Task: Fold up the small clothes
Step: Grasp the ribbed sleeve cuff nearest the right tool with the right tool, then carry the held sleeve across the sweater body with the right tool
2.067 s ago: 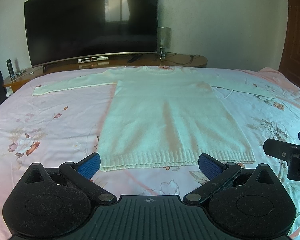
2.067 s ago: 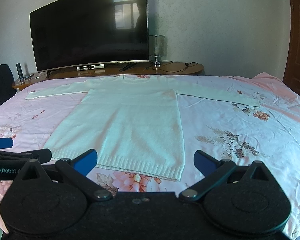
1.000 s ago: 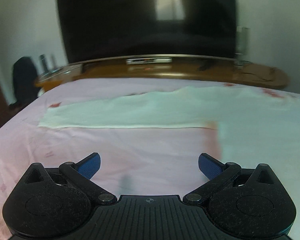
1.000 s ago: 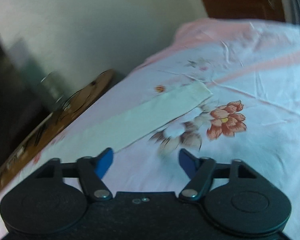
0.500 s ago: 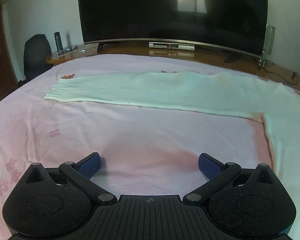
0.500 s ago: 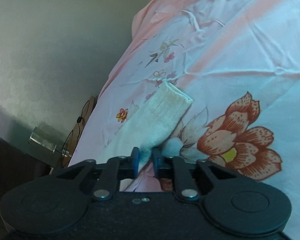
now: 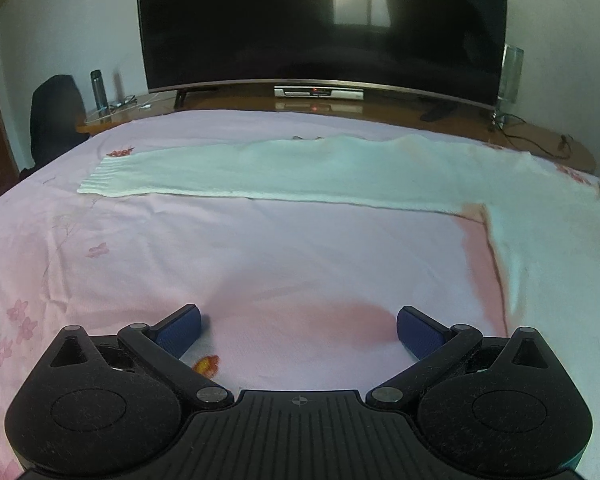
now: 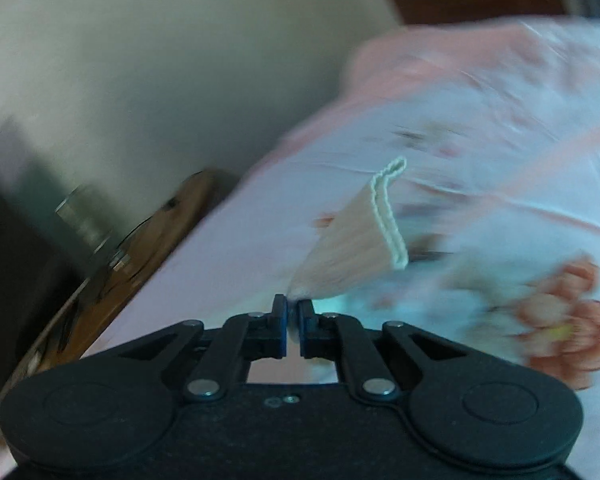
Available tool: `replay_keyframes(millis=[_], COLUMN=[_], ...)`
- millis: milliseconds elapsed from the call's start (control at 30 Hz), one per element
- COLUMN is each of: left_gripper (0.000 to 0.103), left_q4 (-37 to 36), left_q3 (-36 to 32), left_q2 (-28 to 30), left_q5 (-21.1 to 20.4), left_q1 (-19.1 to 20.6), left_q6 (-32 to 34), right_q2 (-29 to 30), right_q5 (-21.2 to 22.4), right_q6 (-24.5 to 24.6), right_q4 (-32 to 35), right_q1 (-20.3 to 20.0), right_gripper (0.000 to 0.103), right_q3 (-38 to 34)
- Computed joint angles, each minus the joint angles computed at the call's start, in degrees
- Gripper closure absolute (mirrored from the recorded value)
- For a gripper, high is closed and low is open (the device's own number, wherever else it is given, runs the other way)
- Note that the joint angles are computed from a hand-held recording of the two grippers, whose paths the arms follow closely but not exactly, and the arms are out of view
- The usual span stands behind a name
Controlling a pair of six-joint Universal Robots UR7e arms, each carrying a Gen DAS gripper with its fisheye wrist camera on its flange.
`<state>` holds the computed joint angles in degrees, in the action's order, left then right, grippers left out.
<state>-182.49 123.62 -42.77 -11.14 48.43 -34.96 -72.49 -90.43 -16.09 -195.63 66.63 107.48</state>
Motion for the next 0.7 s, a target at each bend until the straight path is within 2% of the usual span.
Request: replay_keyframes(millis=[133, 267, 400, 467, 500, 533, 600, 667, 700], left_gripper=[0.000, 0.000, 0.000, 0.000, 0.000, 0.000, 0.000, 0.000, 0.000], left_q4=[1.22, -2.90, -2.10, -1.92, -2.24, -2.98, -4.28, -6.58, -7.25], left_q3=[-0.11, 0.28, 0.17, 0.09, 0.17, 0.25, 0.33, 0.41, 0.43], left_q2=[-0.07, 0.17, 0.50, 0.48, 0.42, 0.43, 0.54, 0.77, 0.86], left_q5=[-0.25, -1.30, -0.74, -0.85, -1.04, -1.30, -1.54, -1.97, -2.05], left_q1=[-0.07, 0.12, -0.02, 0.04, 0.07, 0.11, 0.14, 0.24, 0.29], left_q6=[-0.14, 1.84, 1.08, 1.17, 1.47, 2.05, 3.10, 4.88, 5.33], right_q2=[4.48, 11.04, 17.94, 20.74, 21.98, 23.31, 24.61, 22.80, 21.74], right_q5=[-1.50, -3.65, -5.70, -8.16, -9.31, -10.65, -10.21, -5.27, -2.95], right_q6=[-7.10, -11.09, -15.11, -17.04, -18.64, -20.28, -26.22, -29.58, -31.43], right_q4=[0.48, 2.01, 1.36, -0.07, -1.11, -1.92, -5.79, -1.82, -0.04], right_q1=[7.02, 13.04, 18.00, 20.48, 21.20, 22.15, 23.24, 22.94, 22.63], right_gripper=[0.097, 0.097, 0.097, 0.097, 0.095, 0.086, 0.076, 0.084, 0.085], right_q3=[0.49, 0.41, 0.62, 0.68, 0.82, 0.84, 2.59, 4.61, 5.66])
